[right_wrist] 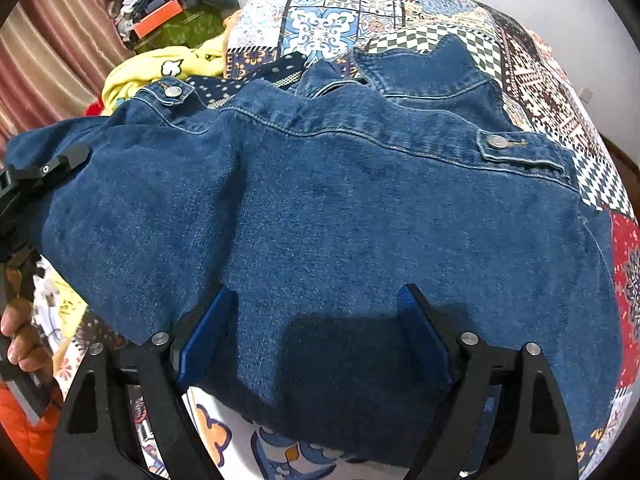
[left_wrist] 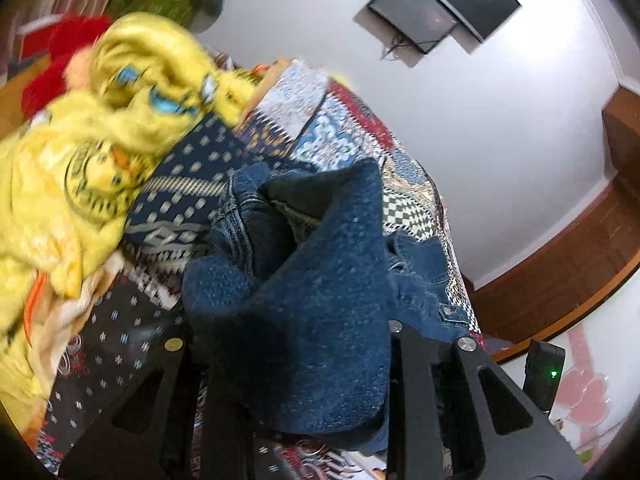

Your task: Fold large clothes

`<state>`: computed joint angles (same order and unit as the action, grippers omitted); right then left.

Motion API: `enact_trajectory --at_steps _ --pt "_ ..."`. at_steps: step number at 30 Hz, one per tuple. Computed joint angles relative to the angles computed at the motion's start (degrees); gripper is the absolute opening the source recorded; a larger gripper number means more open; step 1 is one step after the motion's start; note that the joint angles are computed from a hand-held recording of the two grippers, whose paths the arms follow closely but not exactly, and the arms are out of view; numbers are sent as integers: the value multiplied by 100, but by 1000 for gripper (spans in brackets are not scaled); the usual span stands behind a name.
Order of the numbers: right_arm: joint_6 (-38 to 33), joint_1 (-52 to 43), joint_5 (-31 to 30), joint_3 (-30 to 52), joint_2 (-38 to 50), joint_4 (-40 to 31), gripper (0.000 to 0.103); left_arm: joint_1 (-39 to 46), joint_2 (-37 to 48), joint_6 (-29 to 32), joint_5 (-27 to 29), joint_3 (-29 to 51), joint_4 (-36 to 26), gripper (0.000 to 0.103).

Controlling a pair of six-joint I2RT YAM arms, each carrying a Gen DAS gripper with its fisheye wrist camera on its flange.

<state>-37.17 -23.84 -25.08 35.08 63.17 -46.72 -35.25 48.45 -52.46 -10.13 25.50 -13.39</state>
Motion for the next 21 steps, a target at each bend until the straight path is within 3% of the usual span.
enact_trajectory --at_steps 4,8,9,12,18,21 --pt "-691 -1038 -549 539 253 -697 83 -631 728 237 -563 923 -8 25" --pt "-1478 -2296 -981 1120 606 -1174 83 -950 1937 517 -540 2163 322 25" --pt "-1540 -2464 -819 1293 658 -1241 83 -1086 2296 657 -630 2536 337 25" --pt "-2094 -3332 -1111 1890 1057 -1628 83 -1576 3484 1065 -764 3784 261 25" --pt "-2868 -4927 -1537 3078 1856 -2017 83 -2581 5705 1930 -753 6072 -651 25" --pt "-3074 -5472 -1570 3652 2414 -2304 83 -2947 6278 2145 -645 6447 -987 25"
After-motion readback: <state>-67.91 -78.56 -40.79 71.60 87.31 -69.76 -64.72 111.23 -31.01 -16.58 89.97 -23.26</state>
